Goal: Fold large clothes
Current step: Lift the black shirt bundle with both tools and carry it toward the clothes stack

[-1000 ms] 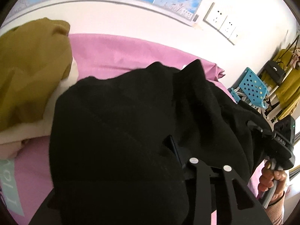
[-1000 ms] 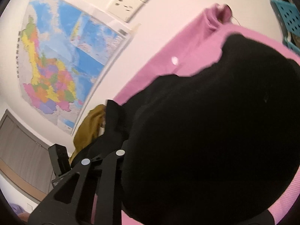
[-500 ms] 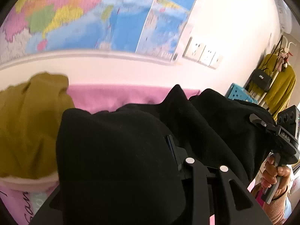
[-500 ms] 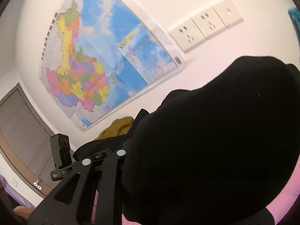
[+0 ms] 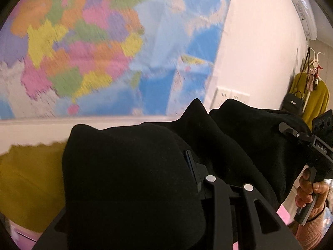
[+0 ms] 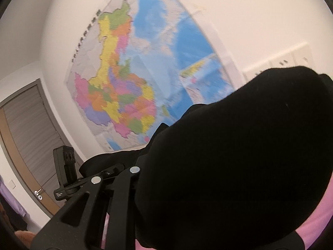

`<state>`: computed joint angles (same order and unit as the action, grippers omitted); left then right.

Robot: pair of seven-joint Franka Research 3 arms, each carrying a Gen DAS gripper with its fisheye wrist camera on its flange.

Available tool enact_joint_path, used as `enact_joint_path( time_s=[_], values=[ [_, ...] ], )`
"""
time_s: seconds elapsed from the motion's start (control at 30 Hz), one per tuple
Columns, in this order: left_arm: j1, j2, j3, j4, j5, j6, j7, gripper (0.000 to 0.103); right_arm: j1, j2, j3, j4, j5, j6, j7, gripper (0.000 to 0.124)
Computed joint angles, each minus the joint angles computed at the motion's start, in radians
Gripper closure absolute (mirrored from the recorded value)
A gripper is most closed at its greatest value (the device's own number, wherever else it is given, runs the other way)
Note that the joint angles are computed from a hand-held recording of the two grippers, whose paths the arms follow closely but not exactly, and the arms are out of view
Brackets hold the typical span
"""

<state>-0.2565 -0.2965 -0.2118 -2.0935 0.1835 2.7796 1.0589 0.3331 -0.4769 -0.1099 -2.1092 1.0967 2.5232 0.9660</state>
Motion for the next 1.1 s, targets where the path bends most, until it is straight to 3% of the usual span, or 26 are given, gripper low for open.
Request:
enact_joint_path(
  time_s=[0.17, 0.4, 0.87, 1.1],
  values=[
    [0.080, -0.035, -0.025, 0.024, 0.121, -0.018, -0.066, 0.073, 0.038, 0.083, 0.011, 0.106, 0.062, 0.006, -0.050, 0.104],
    [0.155, -0.075, -0.019, 0.038, 0.223, -0.050, -0.129, 0.073, 0.052, 0.214, 0.064, 0.271, 0.103, -0.006, -0.063, 0.104],
    [0.260, -0.132, 0.059, 0.057, 0.255, -0.118, -0.120, 0.073, 0.048, 0.487, 0.199, 0.589, 0.156, -0.035, -0.060, 0.104],
    [0.388, -0.107, 0.030, 0.098, 0.384, -0.161, -0.221, 0.074, 0.061, 0.680, 0.288, 0.812, 0.118, -0.010, 0.002, 0.104]
  ],
)
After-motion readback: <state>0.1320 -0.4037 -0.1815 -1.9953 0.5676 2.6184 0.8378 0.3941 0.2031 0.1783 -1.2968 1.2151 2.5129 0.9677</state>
